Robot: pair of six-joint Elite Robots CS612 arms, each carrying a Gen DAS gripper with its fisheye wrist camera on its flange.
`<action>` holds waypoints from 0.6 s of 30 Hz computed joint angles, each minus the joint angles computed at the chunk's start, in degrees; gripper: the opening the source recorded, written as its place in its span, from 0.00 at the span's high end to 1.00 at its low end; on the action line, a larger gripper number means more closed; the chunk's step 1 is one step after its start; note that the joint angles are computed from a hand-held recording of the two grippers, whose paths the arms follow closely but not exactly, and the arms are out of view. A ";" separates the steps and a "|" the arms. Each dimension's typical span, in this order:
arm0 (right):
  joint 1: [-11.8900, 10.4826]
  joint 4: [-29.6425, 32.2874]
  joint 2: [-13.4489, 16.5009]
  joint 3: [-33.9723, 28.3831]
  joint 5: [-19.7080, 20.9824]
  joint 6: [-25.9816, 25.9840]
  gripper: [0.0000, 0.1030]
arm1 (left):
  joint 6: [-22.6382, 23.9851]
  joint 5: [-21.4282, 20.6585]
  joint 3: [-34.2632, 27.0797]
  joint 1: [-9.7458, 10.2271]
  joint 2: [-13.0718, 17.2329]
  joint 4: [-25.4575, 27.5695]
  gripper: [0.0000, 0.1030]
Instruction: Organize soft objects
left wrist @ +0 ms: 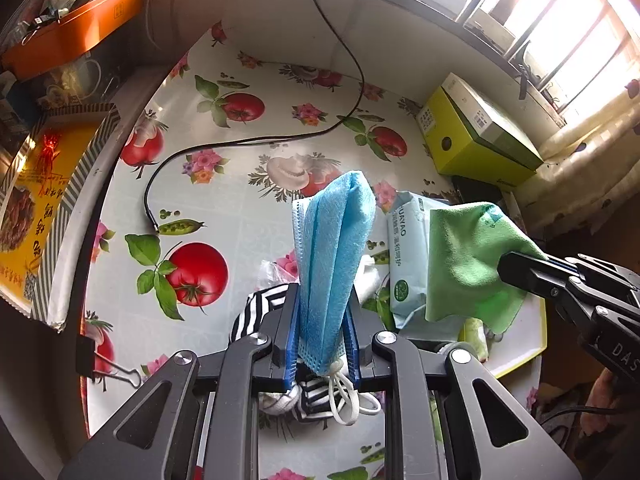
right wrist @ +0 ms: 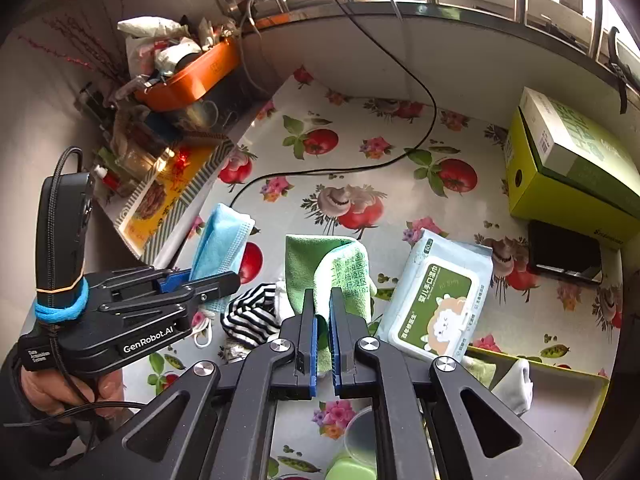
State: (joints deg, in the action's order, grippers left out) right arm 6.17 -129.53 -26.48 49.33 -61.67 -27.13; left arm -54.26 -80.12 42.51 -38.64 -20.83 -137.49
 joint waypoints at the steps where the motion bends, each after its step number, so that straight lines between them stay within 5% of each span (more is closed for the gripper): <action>1: -0.19 -0.59 -0.54 0.97 0.23 0.17 0.95 | 0.25 -0.06 -0.07 -0.14 -0.03 0.07 0.80; 18: -2.42 -5.29 -4.54 8.77 1.52 2.95 0.95 | 3.77 -1.18 -3.94 -1.70 1.21 2.59 0.80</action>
